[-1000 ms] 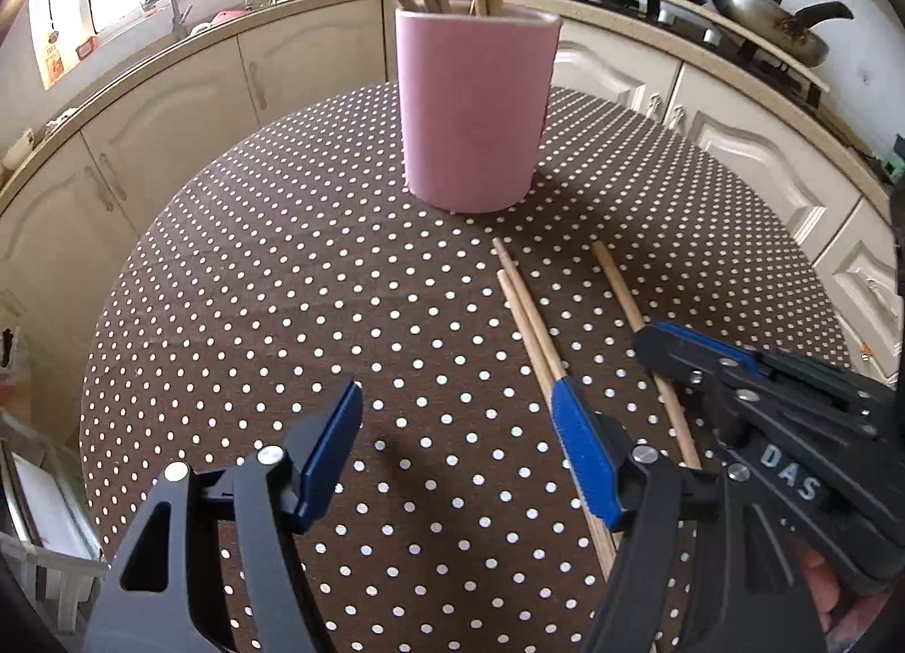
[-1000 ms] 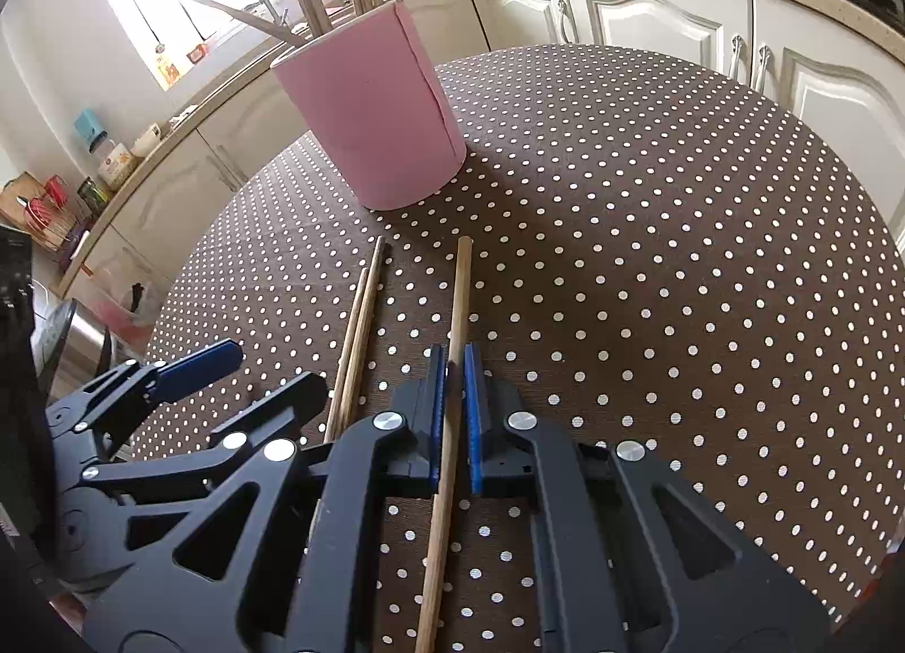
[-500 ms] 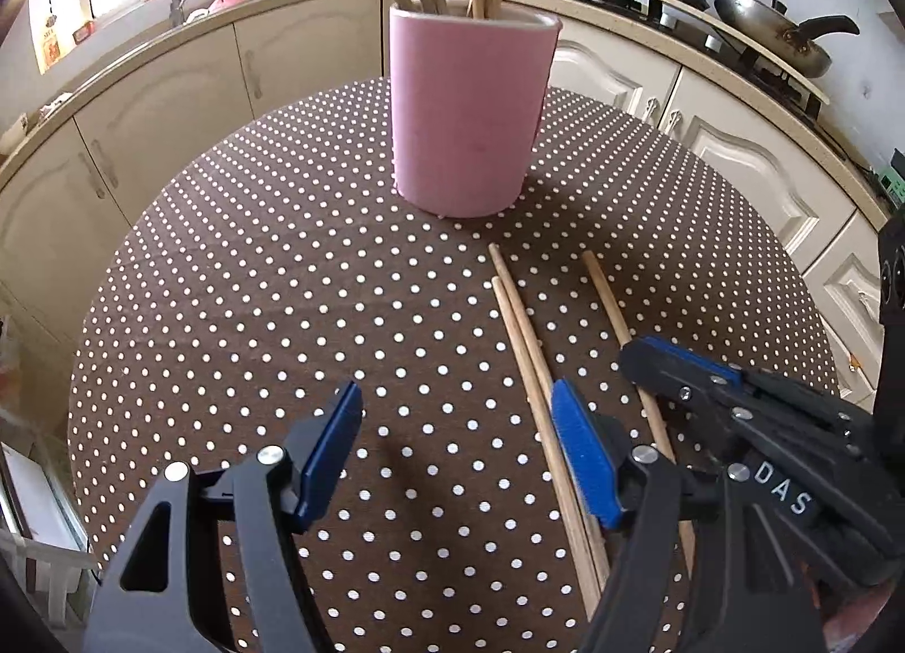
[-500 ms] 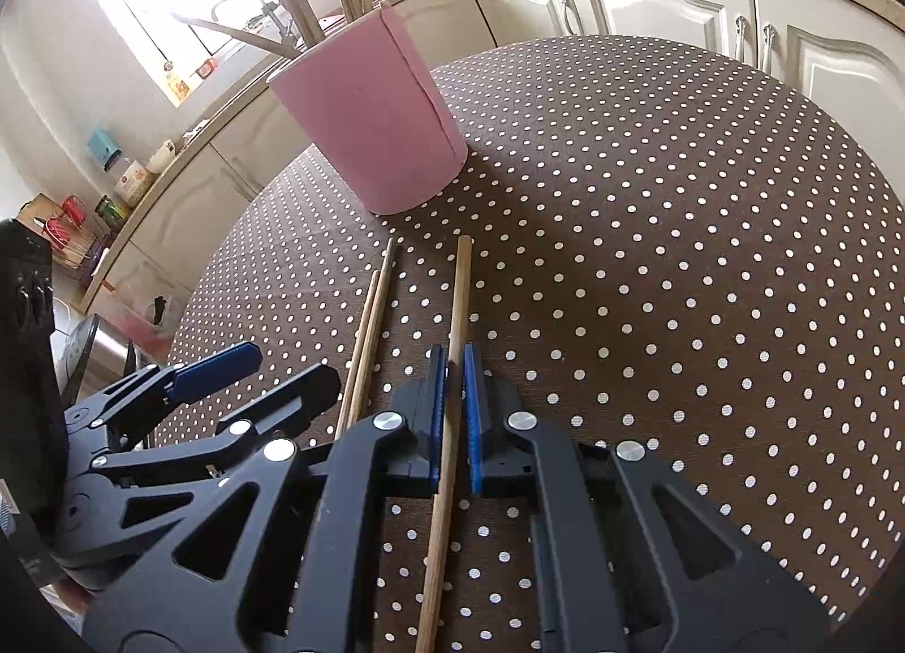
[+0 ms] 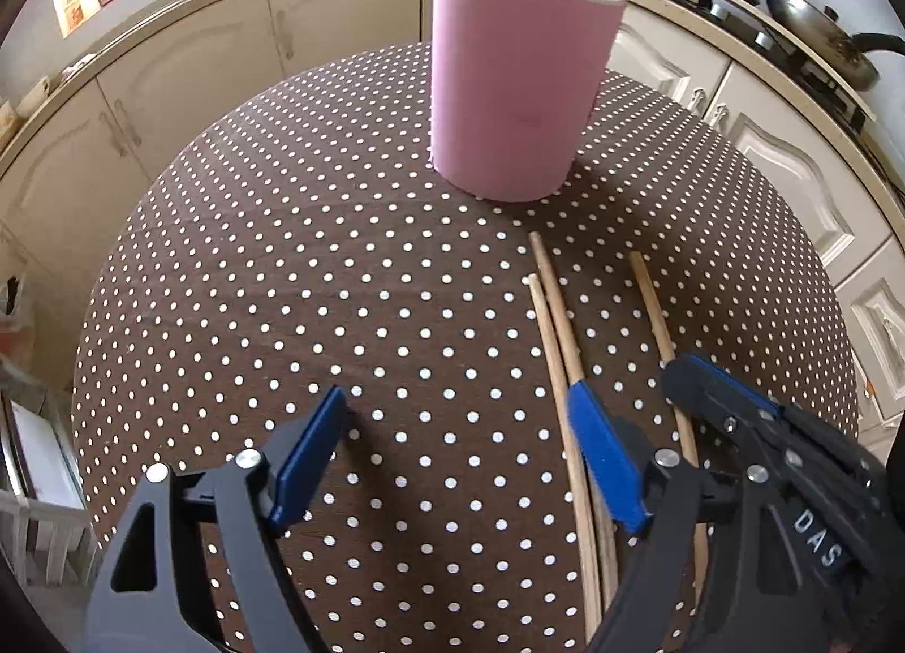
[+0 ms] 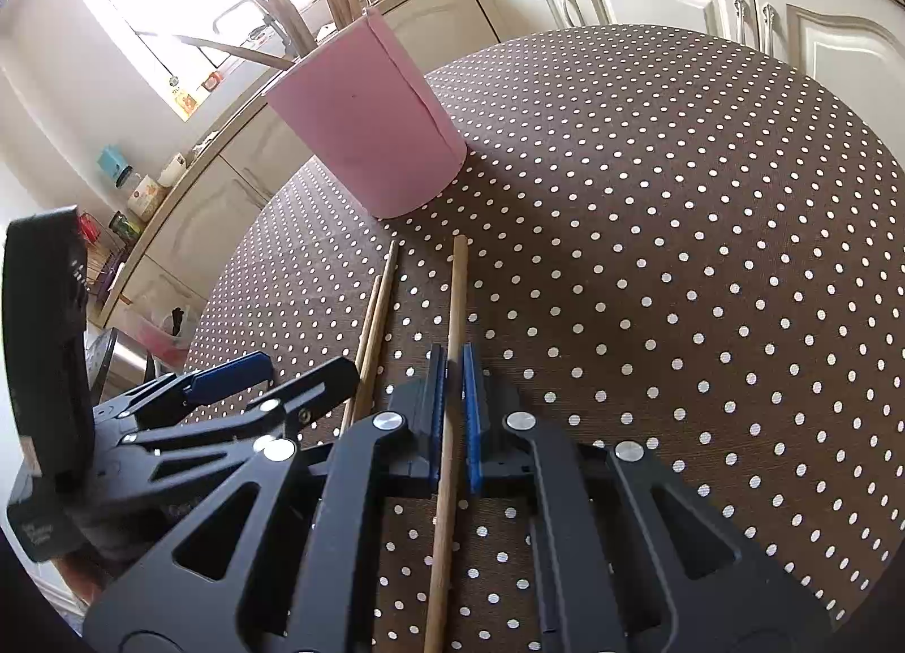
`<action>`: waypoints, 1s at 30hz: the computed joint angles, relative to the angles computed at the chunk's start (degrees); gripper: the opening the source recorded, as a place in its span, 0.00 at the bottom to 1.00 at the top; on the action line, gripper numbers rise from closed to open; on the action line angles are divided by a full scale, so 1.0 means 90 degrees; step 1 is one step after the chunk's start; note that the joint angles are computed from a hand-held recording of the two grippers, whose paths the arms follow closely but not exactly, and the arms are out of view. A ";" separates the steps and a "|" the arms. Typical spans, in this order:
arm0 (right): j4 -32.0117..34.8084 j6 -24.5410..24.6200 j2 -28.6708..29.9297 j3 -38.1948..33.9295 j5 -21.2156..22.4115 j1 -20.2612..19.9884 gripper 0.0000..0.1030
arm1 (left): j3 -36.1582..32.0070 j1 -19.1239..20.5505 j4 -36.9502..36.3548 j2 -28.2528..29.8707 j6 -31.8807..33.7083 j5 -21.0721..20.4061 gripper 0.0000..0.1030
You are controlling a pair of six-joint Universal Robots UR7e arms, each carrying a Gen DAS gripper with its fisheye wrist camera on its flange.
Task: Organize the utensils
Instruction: 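Close the left gripper on another wooden chopstick, then lift both held chopsticks upright toward the pink cup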
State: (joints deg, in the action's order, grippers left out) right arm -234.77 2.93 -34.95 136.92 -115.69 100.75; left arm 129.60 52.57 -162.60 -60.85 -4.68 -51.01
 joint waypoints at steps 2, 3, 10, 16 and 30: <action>-0.0030 0.0014 -0.0020 0.0037 0.0074 -0.0042 0.06 | -0.0055 -0.0026 0.0072 0.0052 -0.0040 0.0029 0.77; -0.0031 0.0020 -0.0031 0.0048 0.0093 -0.0047 0.06 | -0.0071 -0.0028 0.0090 0.0067 -0.0053 0.0030 0.77; -0.0060 0.0062 -0.0057 0.0100 0.0025 -0.0004 0.06 | -0.0181 -0.0146 0.0137 0.0351 0.0005 0.0317 0.78; -0.0047 0.0110 -0.0036 0.0075 -0.0043 0.0055 0.06 | -0.0048 -0.0196 -0.0524 0.0482 0.0306 0.0281 0.43; 0.0347 0.0278 0.0182 -0.0385 -0.0883 0.0541 0.06 | 0.0443 0.0186 -0.1325 -0.0070 0.1052 -0.0495 0.06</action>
